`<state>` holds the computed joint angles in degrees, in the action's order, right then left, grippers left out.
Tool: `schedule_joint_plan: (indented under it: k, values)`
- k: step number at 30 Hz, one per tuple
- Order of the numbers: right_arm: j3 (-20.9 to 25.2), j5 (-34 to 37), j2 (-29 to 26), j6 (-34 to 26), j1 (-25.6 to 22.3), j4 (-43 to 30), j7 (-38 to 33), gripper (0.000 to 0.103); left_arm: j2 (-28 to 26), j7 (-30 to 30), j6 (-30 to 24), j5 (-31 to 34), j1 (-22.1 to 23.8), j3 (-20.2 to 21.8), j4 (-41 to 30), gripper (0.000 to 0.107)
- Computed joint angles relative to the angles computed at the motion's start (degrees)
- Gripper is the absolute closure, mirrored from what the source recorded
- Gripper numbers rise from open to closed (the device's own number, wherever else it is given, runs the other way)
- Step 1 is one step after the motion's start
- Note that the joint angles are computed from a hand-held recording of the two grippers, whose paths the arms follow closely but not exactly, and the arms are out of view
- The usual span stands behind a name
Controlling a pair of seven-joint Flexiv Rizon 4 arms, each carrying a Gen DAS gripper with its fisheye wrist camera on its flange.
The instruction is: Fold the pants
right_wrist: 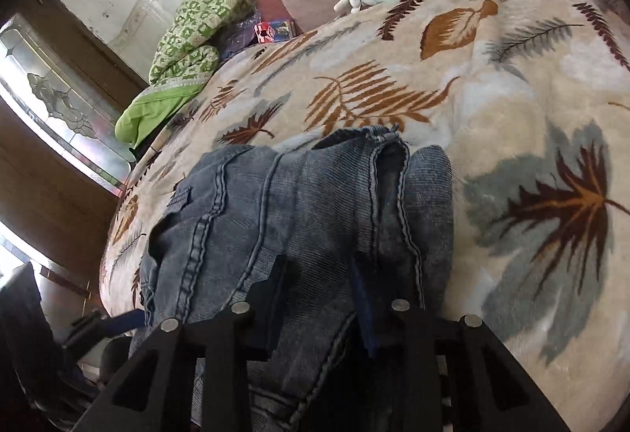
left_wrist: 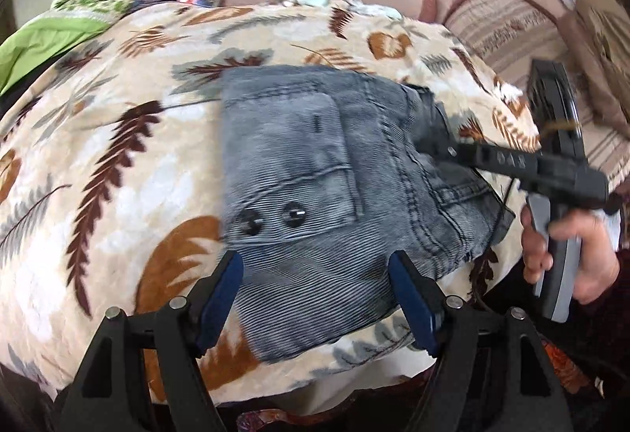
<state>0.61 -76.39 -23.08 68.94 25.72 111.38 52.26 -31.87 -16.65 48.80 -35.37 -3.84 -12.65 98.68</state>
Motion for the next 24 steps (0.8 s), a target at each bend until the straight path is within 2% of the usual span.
schedule_joint_plan:
  k: [3,4,5,8,10,12,15,17,20,23,24]
  values:
    - [2.3,7.7,0.4,-5.9,1.5,-0.6,-9.9,0.069,-1.0,-1.4,0.2,-0.2,0.1,0.4,-1.0,0.030]
    - [3.8,13.0,0.4,-10.8,2.7,-1.5,-15.0,0.068,-1.3,-1.9,0.1,0.3,0.0,0.6,-1.2,0.030]
    - [4.3,15.3,0.3,-12.5,3.5,-1.9,-17.5,0.068,-1.6,-2.5,0.1,1.0,-0.2,1.0,-1.3,0.029]
    - [3.2,13.6,1.0,-13.6,5.8,-0.7,-15.6,0.068,-3.9,-6.6,-1.2,7.5,-2.5,3.6,-3.1,0.023]
    - [3.2,13.1,1.5,-13.1,6.0,0.2,-14.2,0.068,-4.3,-7.7,-0.7,7.7,-2.1,3.0,-2.7,0.017]
    - [3.3,12.9,1.7,-12.7,6.1,0.6,-13.8,0.068,-3.9,-7.3,1.1,8.7,-2.1,2.6,-1.8,0.016]
    - [2.9,10.7,1.9,-11.8,6.3,1.4,-11.8,0.068,-4.1,-9.0,0.3,11.4,-2.8,3.3,-2.6,0.009]
    - [3.0,10.0,2.0,-11.5,6.0,1.7,-11.0,0.068,-3.6,-9.8,0.3,12.4,-2.8,3.6,-2.2,0.008]
    - [4.1,13.1,1.8,-13.2,6.2,0.8,-14.2,0.068,-2.7,-9.7,-1.0,14.6,-2.8,4.1,-1.9,0.008]
    - [5.1,16.8,1.8,-15.1,6.7,-0.1,-18.9,0.067,-0.6,-6.3,4.1,13.4,-1.6,2.6,1.3,0.008]
    - [5.2,17.4,1.9,-15.2,6.9,-0.1,-19.8,0.067,0.2,-5.0,4.3,12.2,-0.8,1.7,1.8,0.008]
